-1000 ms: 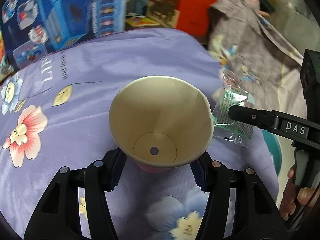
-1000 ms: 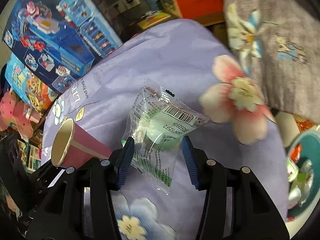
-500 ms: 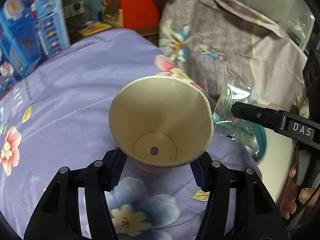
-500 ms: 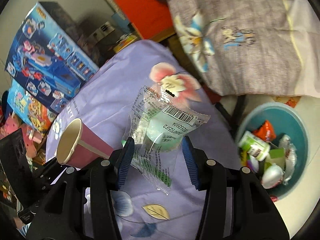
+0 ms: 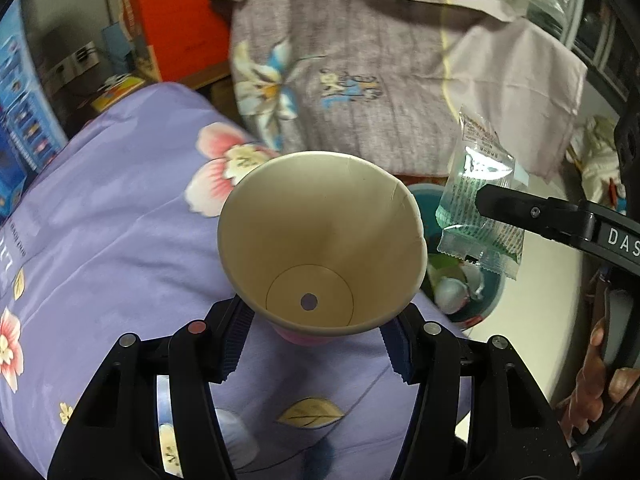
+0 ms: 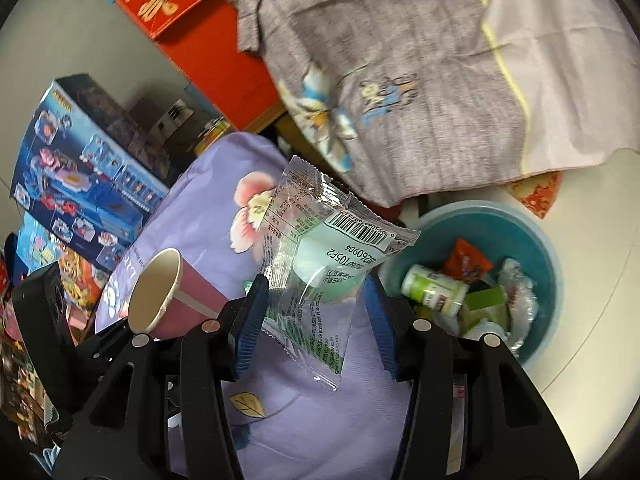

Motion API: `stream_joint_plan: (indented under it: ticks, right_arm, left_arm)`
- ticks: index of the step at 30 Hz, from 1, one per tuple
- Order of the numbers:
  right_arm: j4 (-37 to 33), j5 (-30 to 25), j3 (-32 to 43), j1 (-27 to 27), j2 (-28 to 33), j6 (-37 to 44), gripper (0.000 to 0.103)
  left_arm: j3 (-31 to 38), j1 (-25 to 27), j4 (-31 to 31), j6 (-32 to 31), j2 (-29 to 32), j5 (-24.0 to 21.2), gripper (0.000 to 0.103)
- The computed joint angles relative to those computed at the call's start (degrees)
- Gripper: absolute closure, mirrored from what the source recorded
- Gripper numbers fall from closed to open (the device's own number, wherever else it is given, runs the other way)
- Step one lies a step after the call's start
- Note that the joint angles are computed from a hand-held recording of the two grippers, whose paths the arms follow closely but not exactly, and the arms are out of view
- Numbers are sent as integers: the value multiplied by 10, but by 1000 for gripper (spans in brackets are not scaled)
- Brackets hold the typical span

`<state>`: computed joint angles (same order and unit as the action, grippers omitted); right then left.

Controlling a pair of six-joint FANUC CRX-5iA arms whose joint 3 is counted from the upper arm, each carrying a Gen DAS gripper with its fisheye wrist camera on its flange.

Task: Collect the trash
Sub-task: 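Carry the pink cup and clear packet over the teal bin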

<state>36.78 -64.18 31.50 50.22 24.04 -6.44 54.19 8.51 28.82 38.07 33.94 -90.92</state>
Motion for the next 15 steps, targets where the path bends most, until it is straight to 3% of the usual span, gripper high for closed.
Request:
stream_joint_plan:
  ticks: [15]
  right_arm:
    - [44,18,-183,6,-112,-114,56]
  left_arm:
    - [-86,-60,-21,-30,-54,22,44]
